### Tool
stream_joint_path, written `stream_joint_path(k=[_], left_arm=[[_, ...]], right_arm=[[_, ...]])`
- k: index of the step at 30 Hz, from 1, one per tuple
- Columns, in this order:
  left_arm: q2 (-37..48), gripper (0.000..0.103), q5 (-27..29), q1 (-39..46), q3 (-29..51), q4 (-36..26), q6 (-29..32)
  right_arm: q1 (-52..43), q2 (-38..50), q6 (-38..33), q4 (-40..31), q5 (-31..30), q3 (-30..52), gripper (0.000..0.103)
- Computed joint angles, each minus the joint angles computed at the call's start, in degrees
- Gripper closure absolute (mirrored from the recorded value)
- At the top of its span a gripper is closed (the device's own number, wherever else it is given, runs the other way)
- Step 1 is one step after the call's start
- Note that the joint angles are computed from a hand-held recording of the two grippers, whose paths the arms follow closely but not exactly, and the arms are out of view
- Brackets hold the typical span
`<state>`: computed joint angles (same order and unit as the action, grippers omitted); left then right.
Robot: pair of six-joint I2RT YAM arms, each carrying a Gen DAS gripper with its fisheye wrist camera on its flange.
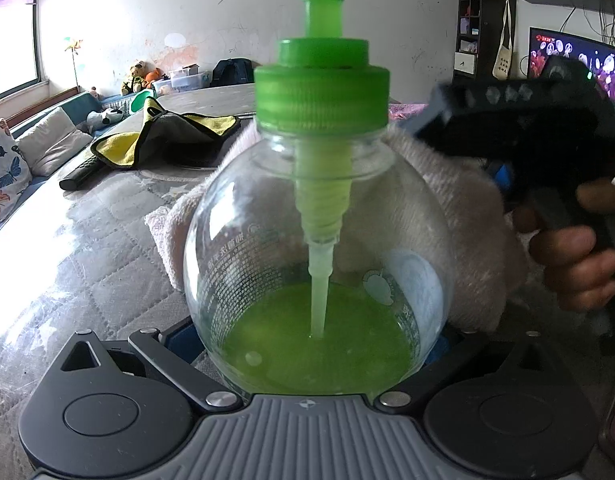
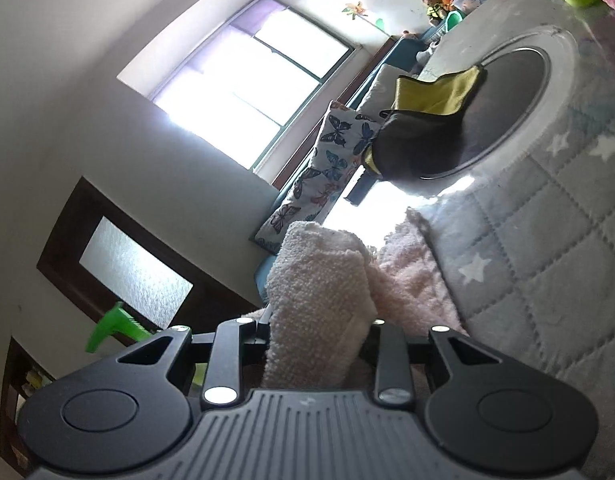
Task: Clean container
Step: 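Rub the towel around the bottle shoulder with right gripper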
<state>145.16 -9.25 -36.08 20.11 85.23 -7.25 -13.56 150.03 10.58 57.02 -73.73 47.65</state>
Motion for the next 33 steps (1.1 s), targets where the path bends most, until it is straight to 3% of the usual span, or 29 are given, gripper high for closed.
stream_joint_path(k=[3,8,11,13,18,20,22,26,29,33], left_arm=[[0.1,0.0,0.0,0.0,-0.1,0.1,-0.1],[0.1,0.0,-0.1,-0.1,-0.2,0.3,-0.1],[0.2,0.0,-0.1,-0.2,-0.2,0.4,-0.2],[0.3,0.0,-0.2,-0.3,-0.3,0.6,-0.3],[0.3,0.0,-0.2,-0.3,-0.5,0.8,-0.3],[0.4,0.0,0.0,-0.2,-0.5,0.8,-0.3],[0.4,0.0,-0.1,-0.3,-0.5,0.8,-0.4],[0.5,0.0,-0.2,-0.4,-0.4,0.8,-0.5],[0.5,0.0,-0.1,-0.4,-0.5,0.9,-0.7],[0.5,0.0,-0.1,-0.5,-0.7,1.1,-0.8]], right_arm=[[0.4,0.4,-2.9,-1.3,2.1,0.4,0.073],[1.2,-0.6,-5.8,2.6,5.5,-2.5,0.073],[1.0,-0.6,-4.9,4.4,4.5,-3.2,0.074],[0.3,0.6,0.5,7.9,0.6,-2.4,0.074],[0.5,2.2,16.3,24.5,-5.3,-2.6,0.074],[1.4,2.1,20.3,31.0,-6.7,-3.3,0.074],[2.6,2.1,21.0,32.3,-6.5,-2.8,0.074],[4.1,1.9,10.7,19.7,-3.9,-0.3,0.074],[3.7,2.2,7.5,10.7,-3.3,2.6,0.074],[4.2,-0.2,-2.4,-1.0,2.5,2.4,0.074]])
